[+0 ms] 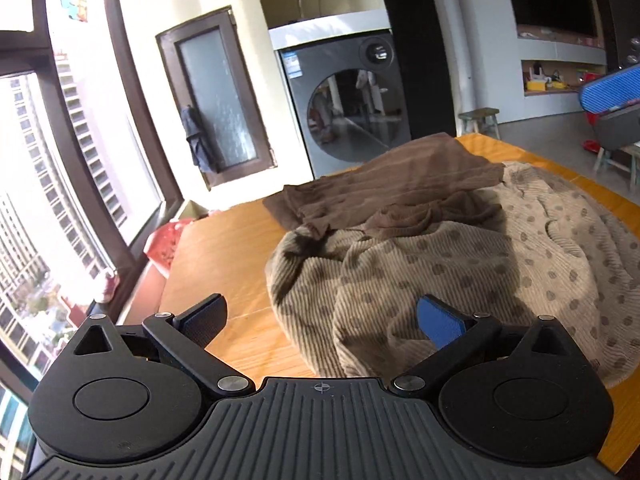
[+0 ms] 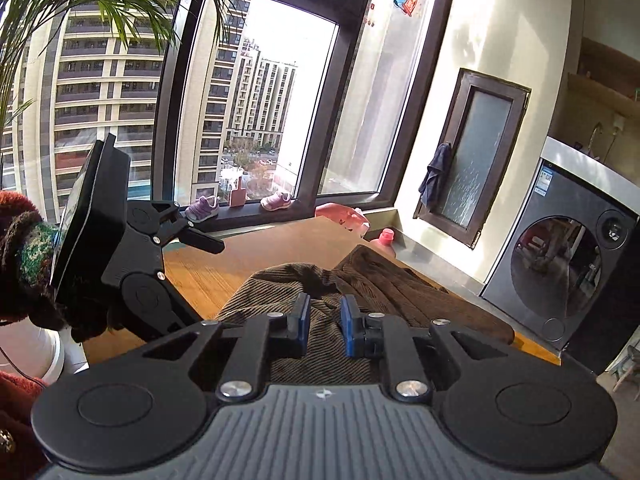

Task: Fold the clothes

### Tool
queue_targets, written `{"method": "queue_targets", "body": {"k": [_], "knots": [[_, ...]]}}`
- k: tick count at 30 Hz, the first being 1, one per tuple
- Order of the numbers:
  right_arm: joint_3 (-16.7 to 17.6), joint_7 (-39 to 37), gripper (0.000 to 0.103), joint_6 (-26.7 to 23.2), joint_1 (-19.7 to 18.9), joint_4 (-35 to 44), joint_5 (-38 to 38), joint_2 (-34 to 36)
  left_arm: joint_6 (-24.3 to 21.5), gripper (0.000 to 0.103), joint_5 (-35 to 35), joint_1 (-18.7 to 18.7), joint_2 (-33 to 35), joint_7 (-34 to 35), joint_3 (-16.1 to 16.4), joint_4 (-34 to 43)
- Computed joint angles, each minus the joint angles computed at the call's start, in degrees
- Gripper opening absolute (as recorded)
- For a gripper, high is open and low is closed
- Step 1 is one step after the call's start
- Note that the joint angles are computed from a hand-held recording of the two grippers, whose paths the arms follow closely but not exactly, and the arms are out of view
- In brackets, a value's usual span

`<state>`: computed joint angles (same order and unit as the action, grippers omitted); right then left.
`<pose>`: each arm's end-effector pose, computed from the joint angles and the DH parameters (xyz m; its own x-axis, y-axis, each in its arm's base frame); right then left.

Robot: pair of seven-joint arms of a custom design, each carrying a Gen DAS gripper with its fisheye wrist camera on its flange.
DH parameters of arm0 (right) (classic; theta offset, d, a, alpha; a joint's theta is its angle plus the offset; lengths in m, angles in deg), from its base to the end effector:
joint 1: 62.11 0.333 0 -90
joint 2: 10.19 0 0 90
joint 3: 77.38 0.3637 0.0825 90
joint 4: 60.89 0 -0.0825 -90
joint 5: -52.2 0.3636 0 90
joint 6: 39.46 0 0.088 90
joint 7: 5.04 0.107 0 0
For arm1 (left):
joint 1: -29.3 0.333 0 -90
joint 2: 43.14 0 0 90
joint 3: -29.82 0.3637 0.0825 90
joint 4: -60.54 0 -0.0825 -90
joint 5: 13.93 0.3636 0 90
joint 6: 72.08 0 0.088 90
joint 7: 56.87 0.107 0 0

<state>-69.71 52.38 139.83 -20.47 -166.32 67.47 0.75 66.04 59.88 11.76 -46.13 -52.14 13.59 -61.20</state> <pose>0.4450 0.4692 0.6142 0.8172 -0.5242 0.2395 -0.0736 -0.5072 -0.8587 0.4529 -0.2992 0.5289 0.1288 -0.9669 -0.2201 -0.5461 0.1161 -0.8296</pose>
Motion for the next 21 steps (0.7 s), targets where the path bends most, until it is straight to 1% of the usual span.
{"method": "queue_targets", "body": {"k": [1, 2, 3, 4, 5, 7, 9, 10, 11, 12, 13, 15, 17, 18, 19, 21], "knots": [[0.23, -0.75, 0.05, 0.62, -0.56, -2.49, 0.32, -1.43, 0.69, 0.103, -0.31, 0.35, -1.17, -0.86, 0.43, -1.01], [0.05, -0.65, 0.056, 0.3, -0.64, -4.59, 0.32, -2.6, 1.38, 0.103, -0.63, 0.8, -2.34, -1.68, 0.78, -2.01], [0.96, -0.99, 0.058, -0.82, -1.31, -5.95, 1.33, -3.19, 2.08, 0.103, -0.98, 1.33, -3.5, -2.46, 1.07, -2.99], [3.87, -3.77, 0.058, -2.27, -3.24, -5.84, 4.71, -2.78, 3.12, 0.103, -1.1, 1.86, -4.03, -3.37, 1.23, -3.34], [6.0, -6.19, 0.058, -3.79, -4.54, -5.67, 7.74, -2.35, 4.24, 0.103, -1.16, 2.39, -4.42, -4.31, 1.36, -3.55], [8.55, -10.1, 0.058, -6.53, -5.58, -4.95, 12.33, -1.04, 6.01, 0.103, -0.72, 3.12, -5.24, -5.7, 1.21, -4.03], [8.94, -12.09, 0.058, -7.32, -4.21, -2.72, 12.58, 2.0, 7.71, 0.103, -0.26, 3.54, -6.51, -6.43, 0.9, -4.75], [7.15, -10.38, 0.058, -7.63, -2.15, -1.42, 10.23, 3.61, 8.8, 0.103, -0.16, 3.62, -7.47, -6.22, 0.72, -5.34], [4.15, -7.18, 0.055, -8.31, 0.66, -0.04, 6.56, 5.09, 9.95, 0.103, -0.08, 3.68, -8.46, -5.94, 0.54, -5.94], [1.97, -4.8, 0.028, -8.5, 2.55, 1.19, 3.86, 6.1, 11.24, 0.103, -0.05, 3.73, -9.3, -5.54, 0.36, -6.51], [0.69, -3.4, 0.002, -7.65, 3.32, 1.93, 2.35, 6.26, 12.74, 0.103, 0.6, 3.72, -9.75, -5.74, -0.08, -6.89], [-2.15, -0.32, 0.002, -6.06, 5.04, 3.59, -0.87, 6.69, 15.74, 0.103, 2.36, 3.59, -10.36, -6.57, -1.01, -7.4], [-4.96, 2.56, 0.002, -4.51, 6.67, 5.22, -3.86, 6.99, 15.91, 0.103, 5.36, 3.1, -7.79, -7.18, -2.97, -5.39], [-5.66, 3.34, 0.002, -3.62, 6.95, 5.67, -4.78, 6.62, 13.48, 0.103, 7.68, 2.55, -5.81, -7.38, -4.33, -3.72], [-6.45, 4.1, 0.002, -2.75, 7.3, 6.19, -5.68, 6.3, 9.04, 0.103, 9.92, 1.53, -3.36, -6.91, -5.73, -1.68], [-8.34, 5.65, 0.002, -1.11, 8.22, 7.42, -7.42, 5.78, -1.52, 0.103, 12.48, -1.31, 2.19, -4.15, -7.33, 2.86]]}}
